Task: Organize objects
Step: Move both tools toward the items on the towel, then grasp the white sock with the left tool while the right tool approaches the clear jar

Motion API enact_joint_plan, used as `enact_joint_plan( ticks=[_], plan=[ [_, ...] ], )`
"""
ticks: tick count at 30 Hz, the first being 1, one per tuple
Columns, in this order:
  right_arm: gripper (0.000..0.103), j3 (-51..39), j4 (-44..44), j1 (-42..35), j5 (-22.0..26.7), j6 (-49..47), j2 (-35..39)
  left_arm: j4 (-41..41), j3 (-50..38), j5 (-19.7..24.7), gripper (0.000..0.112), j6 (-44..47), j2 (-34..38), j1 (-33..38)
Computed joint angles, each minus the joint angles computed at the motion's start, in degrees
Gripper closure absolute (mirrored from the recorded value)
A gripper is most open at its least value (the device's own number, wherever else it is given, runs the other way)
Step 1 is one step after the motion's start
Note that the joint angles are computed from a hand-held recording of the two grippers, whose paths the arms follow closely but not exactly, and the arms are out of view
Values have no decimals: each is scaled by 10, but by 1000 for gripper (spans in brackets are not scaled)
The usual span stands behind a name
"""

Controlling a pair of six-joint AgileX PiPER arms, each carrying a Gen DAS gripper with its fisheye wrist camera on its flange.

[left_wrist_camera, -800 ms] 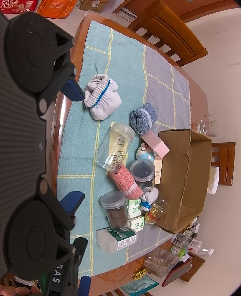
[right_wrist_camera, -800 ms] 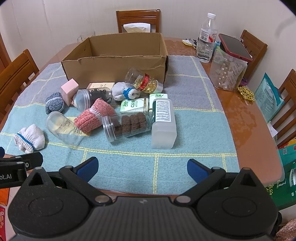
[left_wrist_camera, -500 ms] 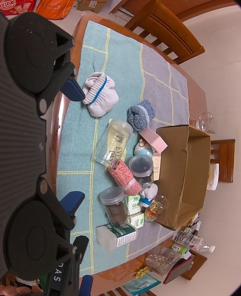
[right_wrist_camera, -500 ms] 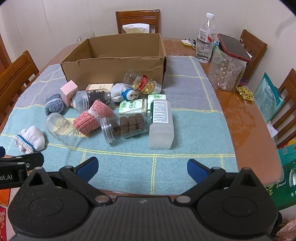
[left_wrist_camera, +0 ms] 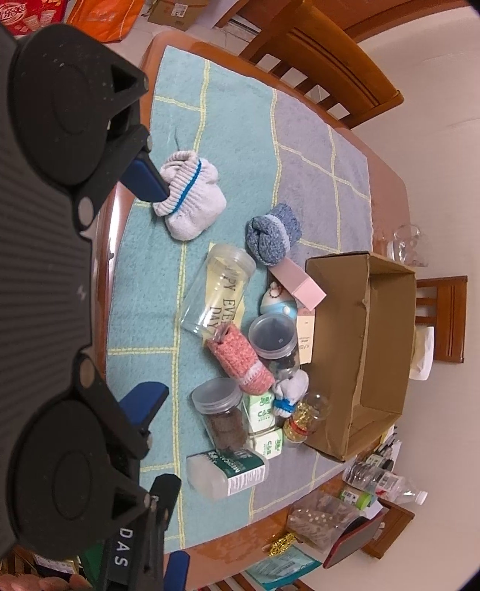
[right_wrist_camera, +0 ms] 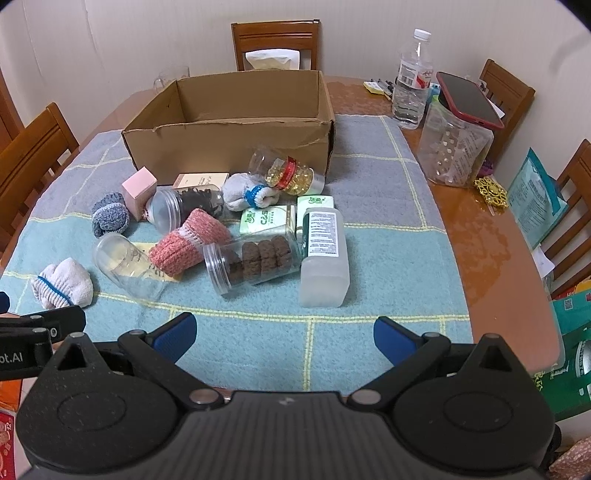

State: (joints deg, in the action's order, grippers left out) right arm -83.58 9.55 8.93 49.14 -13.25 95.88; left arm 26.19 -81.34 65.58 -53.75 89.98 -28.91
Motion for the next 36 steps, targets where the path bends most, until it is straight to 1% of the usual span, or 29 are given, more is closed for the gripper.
enact_joint_plan(
  ticks=[4,8,10,14,16,20,24,28,29,31,36],
  plan=[
    [0,0,-12,10,-8,19,3,-7,15,-26,10,24,-5,14],
    [0,2,-30,23,-17,42,5,-9,61,-86,10,51,-25,31],
    [0,11,-38,33,-30,56,3,-2,78,-103,10,63,-32,37],
    [0,24,-61,54,-46,87,1,-9,107,-135,10,116,-46,55],
    [0,28,-77,66,-48,112,1,-21,114,-144,10,147,-49,65],
    [0,34,-100,88,-53,157,2,-33,135,-176,10,194,-58,84],
    [0,39,-123,108,-66,192,4,-79,160,-219,10,258,-68,123],
    [0,44,-120,122,-84,209,10,-128,184,-254,10,331,-71,166],
    [0,46,-123,126,-88,215,11,-152,191,-263,10,363,-72,183],
    [0,51,-129,135,-98,229,13,-195,200,-274,10,421,-71,212],
    [0,48,-143,154,-104,276,33,-254,213,-291,10,532,-61,267]
  ],
)
